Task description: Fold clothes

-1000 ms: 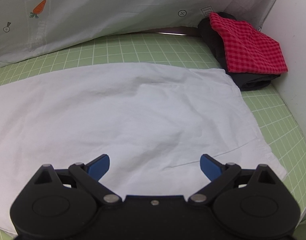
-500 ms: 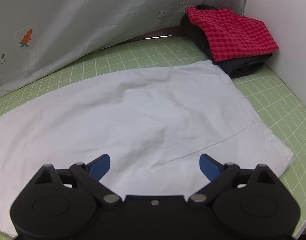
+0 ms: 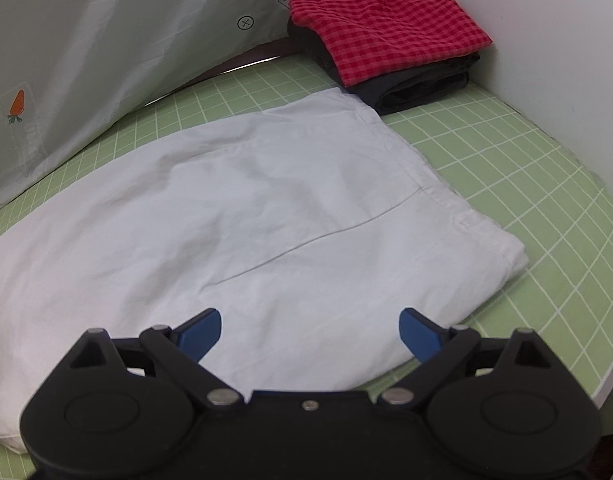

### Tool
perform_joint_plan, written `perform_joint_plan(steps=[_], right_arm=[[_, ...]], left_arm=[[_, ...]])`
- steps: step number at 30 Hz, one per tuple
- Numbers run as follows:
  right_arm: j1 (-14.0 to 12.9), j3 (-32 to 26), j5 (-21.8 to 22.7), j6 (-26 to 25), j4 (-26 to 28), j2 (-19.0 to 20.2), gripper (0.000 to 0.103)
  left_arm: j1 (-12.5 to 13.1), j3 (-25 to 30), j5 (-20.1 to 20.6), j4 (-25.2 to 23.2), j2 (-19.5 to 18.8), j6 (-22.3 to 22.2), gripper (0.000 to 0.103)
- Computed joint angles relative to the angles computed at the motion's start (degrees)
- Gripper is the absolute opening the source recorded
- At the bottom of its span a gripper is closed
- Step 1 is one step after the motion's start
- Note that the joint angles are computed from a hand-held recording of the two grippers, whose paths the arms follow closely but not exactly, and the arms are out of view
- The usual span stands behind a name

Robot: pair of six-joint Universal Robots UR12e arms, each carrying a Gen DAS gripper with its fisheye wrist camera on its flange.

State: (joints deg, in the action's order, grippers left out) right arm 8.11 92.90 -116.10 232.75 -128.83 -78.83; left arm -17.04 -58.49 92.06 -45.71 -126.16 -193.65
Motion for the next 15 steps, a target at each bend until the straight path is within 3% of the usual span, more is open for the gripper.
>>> perform_joint_plan(steps=[3, 9, 12, 15], right_arm=[[-0.7, 0.1, 1.0, -0.3, -2.0, 0.2, 0.097], [-1.8, -0.6, 3.6, -0.4, -4.9, 1.5, 0.097], [-2.1, -1.3, 5.0, -0.2, -5.8, 2.6, 0.097], [-2.2, -2.3, 5.5, -0.8, -6.4, 3.7, 0.097]], left_arm=[[-0.2, 0.2, 2.5, -0.1, 0.4, 1.0, 0.019], [1.4, -1.8, -1.9, 2.1, 3.2, -2.9, 0.056], [1.3, -1.8, 1.3, 4.2, 3.6, -2.1, 0.068], [2.2, 0.0, 2.8, 4.0, 2.6, -5.3, 0.075]])
